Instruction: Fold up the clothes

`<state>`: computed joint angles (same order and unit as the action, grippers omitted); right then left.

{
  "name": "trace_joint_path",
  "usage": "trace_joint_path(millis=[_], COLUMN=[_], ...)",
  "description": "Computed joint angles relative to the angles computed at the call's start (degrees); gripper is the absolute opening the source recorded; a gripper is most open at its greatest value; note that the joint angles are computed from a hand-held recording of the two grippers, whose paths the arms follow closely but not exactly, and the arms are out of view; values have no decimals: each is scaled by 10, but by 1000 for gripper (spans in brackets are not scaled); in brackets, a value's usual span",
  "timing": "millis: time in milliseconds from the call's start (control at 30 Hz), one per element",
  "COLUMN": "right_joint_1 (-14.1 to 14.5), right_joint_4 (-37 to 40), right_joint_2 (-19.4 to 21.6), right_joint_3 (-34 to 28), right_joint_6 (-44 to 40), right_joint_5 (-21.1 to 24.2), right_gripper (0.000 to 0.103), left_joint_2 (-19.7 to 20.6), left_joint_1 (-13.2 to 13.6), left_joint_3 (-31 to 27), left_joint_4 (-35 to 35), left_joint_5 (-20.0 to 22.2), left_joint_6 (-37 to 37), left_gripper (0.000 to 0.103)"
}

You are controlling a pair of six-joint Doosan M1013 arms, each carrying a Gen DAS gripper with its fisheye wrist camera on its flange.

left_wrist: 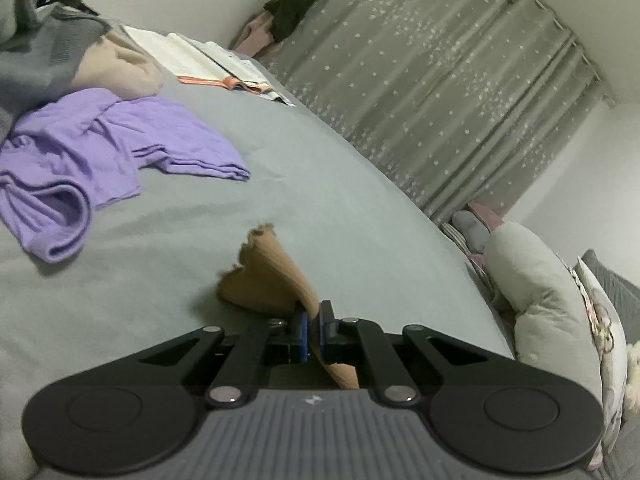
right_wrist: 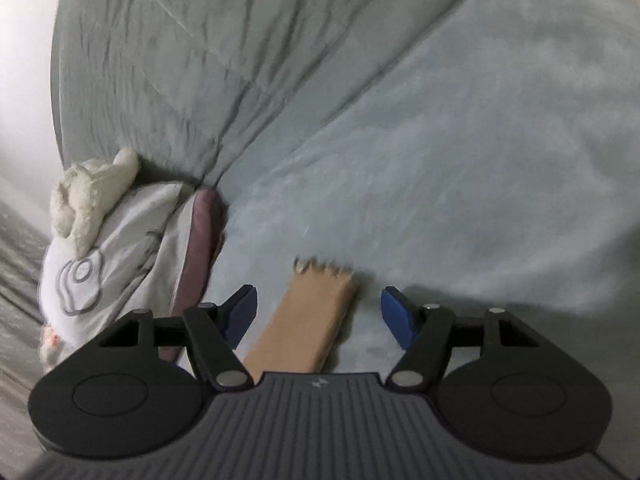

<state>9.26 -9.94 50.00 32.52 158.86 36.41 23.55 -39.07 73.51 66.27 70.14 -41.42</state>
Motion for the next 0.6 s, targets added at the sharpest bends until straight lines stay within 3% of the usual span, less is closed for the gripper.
trace_joint_path(millis=[100, 133, 167, 200, 233, 333, 467, 600], right_joint_1=[12, 13, 13, 13, 12, 19, 34, 36], right_joint_4=[-58, -51, -38, -30, -23, -109, -220, -212], right_joint_2=[25, 32, 37, 40, 42, 33, 33, 54], right_joint_3=[-43, -54, -61, -65, -67, -61, -87, -134], right_joint_6=[-43, -56, -65, -60, -49, 15, 8, -27], right_joint_5=[20, 21, 19, 22, 26, 13, 0, 24], right_gripper=[71, 60, 16, 7, 5, 5, 5, 5], left_joint_2=[-1, 0, 1, 2, 3, 1, -8, -8], left_joint_1=[0, 0, 0, -1, -2, -6, -11, -12], left_joint_3=[3, 1, 0, -2, -5, -6, 3, 0], left_joint_4=[-3, -6, -10, -14, -18, -20, -19, -24], left_joint_5=[2, 0, -1, -1, -1, 7, 17, 21], left_joint_6=[-6, -4, -2, 0, 2, 8, 2, 5], left_gripper=[3, 3, 3, 3, 3, 3, 3, 3])
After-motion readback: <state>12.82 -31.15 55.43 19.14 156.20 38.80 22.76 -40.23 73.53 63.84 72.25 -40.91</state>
